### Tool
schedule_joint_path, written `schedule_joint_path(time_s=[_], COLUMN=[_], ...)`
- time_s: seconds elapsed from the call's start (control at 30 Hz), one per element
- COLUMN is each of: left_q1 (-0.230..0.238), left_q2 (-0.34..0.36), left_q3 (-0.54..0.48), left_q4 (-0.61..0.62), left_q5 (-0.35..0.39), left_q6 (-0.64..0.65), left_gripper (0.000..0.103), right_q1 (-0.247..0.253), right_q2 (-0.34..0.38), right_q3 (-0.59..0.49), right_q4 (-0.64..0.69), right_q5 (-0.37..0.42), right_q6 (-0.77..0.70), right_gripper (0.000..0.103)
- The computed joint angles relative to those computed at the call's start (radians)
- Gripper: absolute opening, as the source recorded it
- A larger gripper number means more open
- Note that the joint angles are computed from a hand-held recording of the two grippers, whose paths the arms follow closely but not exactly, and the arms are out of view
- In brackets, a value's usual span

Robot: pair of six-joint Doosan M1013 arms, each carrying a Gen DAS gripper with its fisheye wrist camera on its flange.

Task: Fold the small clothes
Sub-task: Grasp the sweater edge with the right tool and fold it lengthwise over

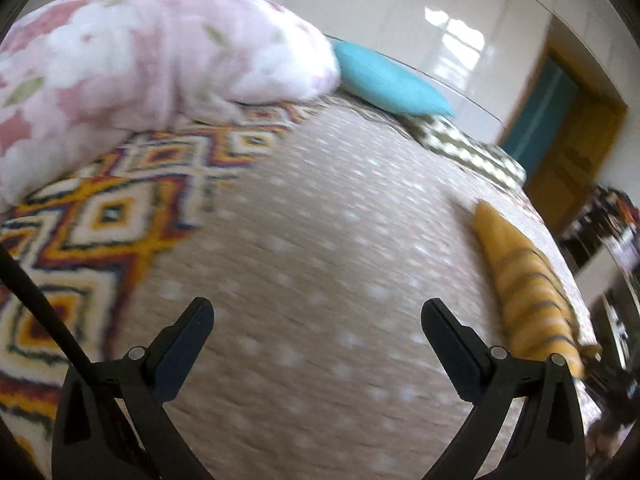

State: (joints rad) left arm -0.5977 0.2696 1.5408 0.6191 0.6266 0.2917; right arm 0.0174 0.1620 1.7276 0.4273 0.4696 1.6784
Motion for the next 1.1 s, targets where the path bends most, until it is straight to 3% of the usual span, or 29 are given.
schedule_joint_path(time_s=[0.1,0.17,0.37,0.47,0.6,0.7,0.77,0.8,0.83,0.9,0.93,1.03,1.1], left_q1=[-0.015,-0.033,-0.071,-0.086,-0.087,-0.087,-0.088,-0.084,-0.082,-0.079,-0.076,-0.041,-0.015], left_q2=[0.015,0.029,0.121,0.190,0.305,0.299,0.292,0.275,0.254,0.217,0.205,0.212,0.234], left_q3=[-0.033,-0.065,-0.226,-0.323,-0.451,-0.411,-0.423,-0.408,-0.390,-0.355,-0.345,-0.358,-0.374], left_q4=[-0.127,-0.163,-0.351,-0.417,-0.547,-0.547,-0.557,-0.581,-0.592,-0.566,-0.548,-0.598,-0.711], left_q5=[-0.047,-0.048,-0.025,0.025,0.223,0.165,0.192,0.165,0.130,0.064,0.041,0.040,0.043], left_q6=[0.157,0.233,0.479,0.565,0.663,0.629,0.659,0.690,0.717,0.730,0.725,0.735,0.791], left_gripper=[0.103,0.103,0.103,0.103,0.103,0.103,0.098,0.093,0.093,0.093,0.094,0.098,0.098], right_q1=[0.006,0.001,-0.061,-0.083,-0.100,-0.103,-0.117,-0.124,-0.130,-0.145,-0.158,-0.198,-0.209], right_q2=[-0.010,-0.025,-0.059,-0.054,-0.049,-0.045,-0.037,-0.038,-0.041,-0.065,-0.079,-0.099,-0.072], right_q3=[0.010,0.032,0.097,0.111,0.123,0.126,0.126,0.128,0.127,0.137,0.148,0.150,0.109], right_q4=[0.043,0.157,0.434,0.502,0.583,0.579,0.623,0.639,0.633,0.640,0.689,0.823,0.811], right_q5=[-0.010,-0.026,-0.006,0.015,0.040,0.044,0.070,0.083,0.092,0.080,0.077,0.074,0.105], right_q6=[-0.088,-0.207,-0.460,-0.507,-0.582,-0.601,-0.643,-0.658,-0.660,-0.685,-0.734,-0.847,-0.818], right_gripper=[0.010,0.010,0.008,0.008,0.008,0.008,0.010,0.014,0.024,0.029,0.036,0.073,0.083])
